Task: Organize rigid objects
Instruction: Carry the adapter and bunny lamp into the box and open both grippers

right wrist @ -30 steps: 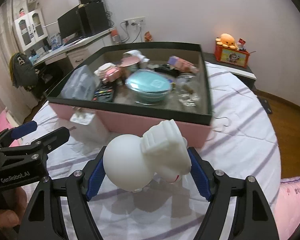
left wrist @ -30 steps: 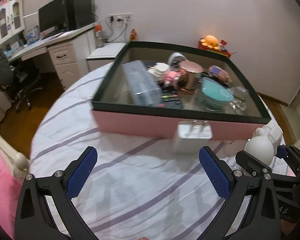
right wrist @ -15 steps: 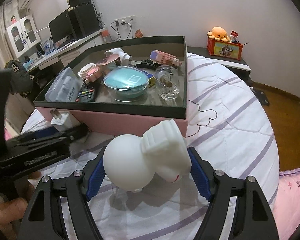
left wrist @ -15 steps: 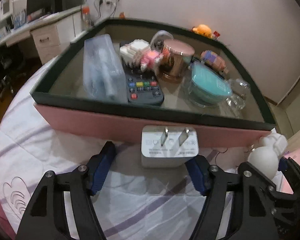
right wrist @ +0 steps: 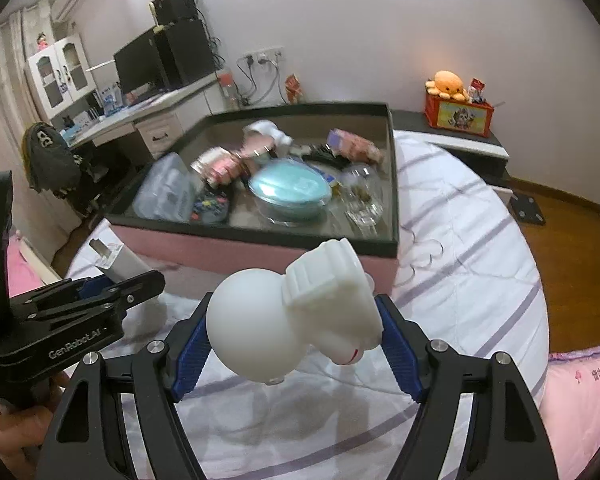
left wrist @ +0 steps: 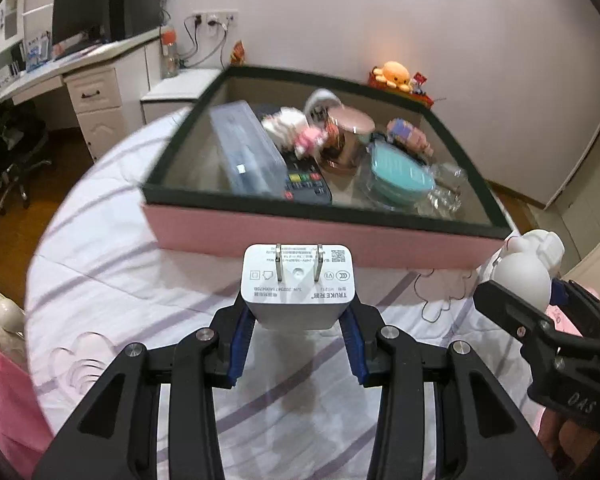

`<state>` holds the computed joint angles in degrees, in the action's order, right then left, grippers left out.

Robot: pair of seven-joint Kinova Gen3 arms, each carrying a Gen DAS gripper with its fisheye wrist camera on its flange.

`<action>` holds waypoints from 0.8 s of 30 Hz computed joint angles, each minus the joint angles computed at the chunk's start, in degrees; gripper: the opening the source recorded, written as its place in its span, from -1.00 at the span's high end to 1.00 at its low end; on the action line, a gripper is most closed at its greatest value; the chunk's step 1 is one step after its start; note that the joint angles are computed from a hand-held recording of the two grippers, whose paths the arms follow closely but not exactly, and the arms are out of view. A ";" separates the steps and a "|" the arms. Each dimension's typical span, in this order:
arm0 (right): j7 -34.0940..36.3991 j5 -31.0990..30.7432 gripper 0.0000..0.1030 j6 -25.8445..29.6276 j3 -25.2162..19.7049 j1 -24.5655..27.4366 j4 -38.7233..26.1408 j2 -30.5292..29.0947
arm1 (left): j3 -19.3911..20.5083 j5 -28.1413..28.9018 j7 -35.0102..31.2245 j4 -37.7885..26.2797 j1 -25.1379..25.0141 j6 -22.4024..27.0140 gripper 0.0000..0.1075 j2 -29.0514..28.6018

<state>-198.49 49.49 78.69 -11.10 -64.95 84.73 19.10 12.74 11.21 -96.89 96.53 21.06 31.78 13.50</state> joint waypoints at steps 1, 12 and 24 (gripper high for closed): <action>0.49 0.44 -0.50 0.41 0.02 -0.18 -0.47 -0.06 | 0.17 0.57 -0.70 0.24 -0.60 -0.04 0.25 -0.70; 10.18 5.61 -0.50 2.01 2.02 2.99 -5.76 -1.01 | 0.00 1.82 -4.01 -9.80 -1.65 1.61 0.25 1.12; 18.66 1.41 -0.50 -4.71 4.33 12.80 -6.72 -0.15 | -0.35 -0.55 -1.53 -27.40 2.73 9.62 0.24 13.28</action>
